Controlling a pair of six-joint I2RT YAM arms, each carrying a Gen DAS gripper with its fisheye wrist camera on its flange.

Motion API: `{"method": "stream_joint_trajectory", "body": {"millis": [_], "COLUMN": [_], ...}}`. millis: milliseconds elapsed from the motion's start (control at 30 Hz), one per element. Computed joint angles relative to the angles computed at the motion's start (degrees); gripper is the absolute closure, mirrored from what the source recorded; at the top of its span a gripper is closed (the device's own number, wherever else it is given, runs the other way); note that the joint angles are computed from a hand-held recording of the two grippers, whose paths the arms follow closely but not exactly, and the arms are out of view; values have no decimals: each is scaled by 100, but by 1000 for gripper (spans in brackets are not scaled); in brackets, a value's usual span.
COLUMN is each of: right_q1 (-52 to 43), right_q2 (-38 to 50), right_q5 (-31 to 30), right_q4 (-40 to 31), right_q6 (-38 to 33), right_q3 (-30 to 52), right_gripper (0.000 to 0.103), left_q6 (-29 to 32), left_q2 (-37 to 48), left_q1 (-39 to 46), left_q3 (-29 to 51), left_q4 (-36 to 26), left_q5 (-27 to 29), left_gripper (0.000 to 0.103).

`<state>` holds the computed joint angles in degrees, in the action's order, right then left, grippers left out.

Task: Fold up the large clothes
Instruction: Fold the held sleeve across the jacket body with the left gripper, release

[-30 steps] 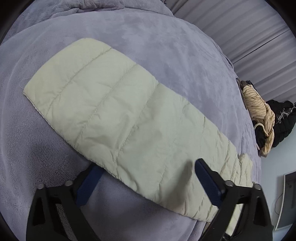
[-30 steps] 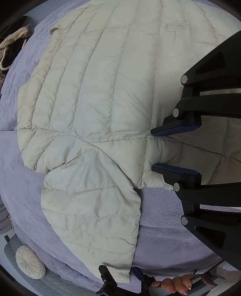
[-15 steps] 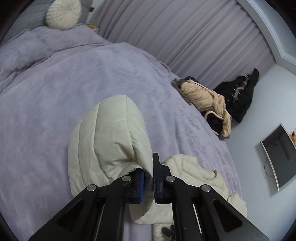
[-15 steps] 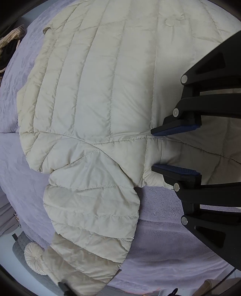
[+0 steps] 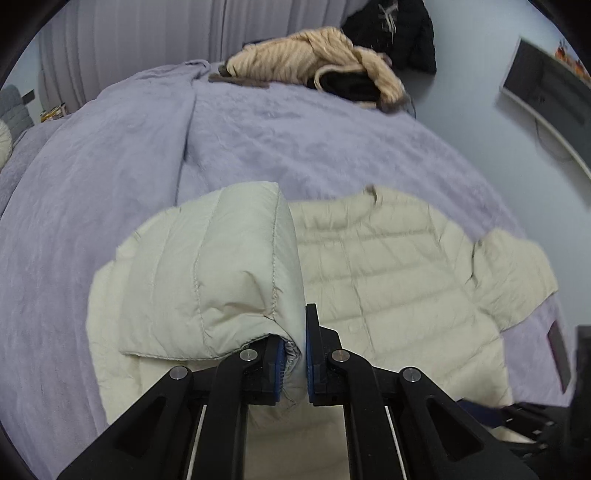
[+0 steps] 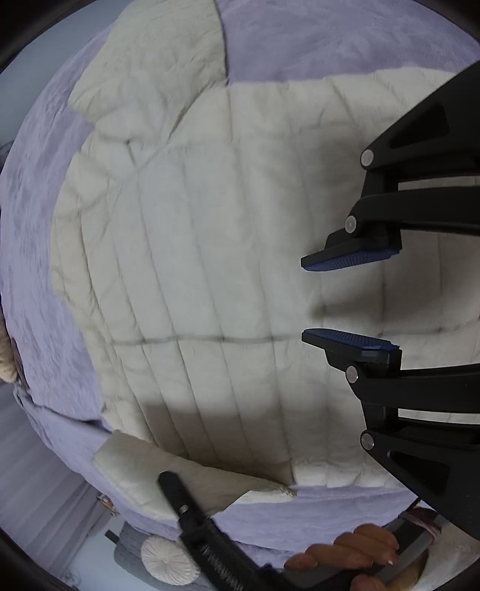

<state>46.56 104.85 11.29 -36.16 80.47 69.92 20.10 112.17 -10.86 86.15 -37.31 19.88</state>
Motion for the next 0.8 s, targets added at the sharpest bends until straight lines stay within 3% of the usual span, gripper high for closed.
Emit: {"method": "stream_joint_trajectory", "body": {"millis": [100, 233, 267, 300, 367, 433, 600, 700, 800], "right_q1": [33, 104, 120, 119, 71, 37, 14, 21, 31], "right_q2": [-449, -718, -712, -752, -660, -709, -640, -368, 345], "right_q5": [-26, -13, -9, -11, -37, -52, 65, 265, 529], "right_q4": [159, 518, 584, 656, 776, 842, 412, -78, -636], "right_q6": [244, 464, 514, 536, 521, 512, 240, -208, -1007], "right_q3": [-669, -1174, -1197, -1268, -1248, -1300, -921, -189, 1129], "right_gripper": [64, 48, 44, 44, 42, 36, 34, 26, 24], "left_q6": [196, 251, 258, 267, 162, 211, 273, 224, 252], "left_q2": [65, -80, -143, -210, -437, -698, -1015, -1131, -968], "left_q1": [-346, -600, -615, -611, -600, -602, -203, 393, 986], "left_q3": [-570, -1116, -1208, -1279, -1512, -1759, -1665, -1558, -1406], "left_q4": [342, 828, 911, 964, 1211, 1529, 1119, 1031, 1101], "left_q5": [-695, -1239, -1285, -1258, -1303, -1390, -1177, -1001, -1187], "left_gripper": [94, 94, 87, 52, 2, 1, 1, 1, 1]}}
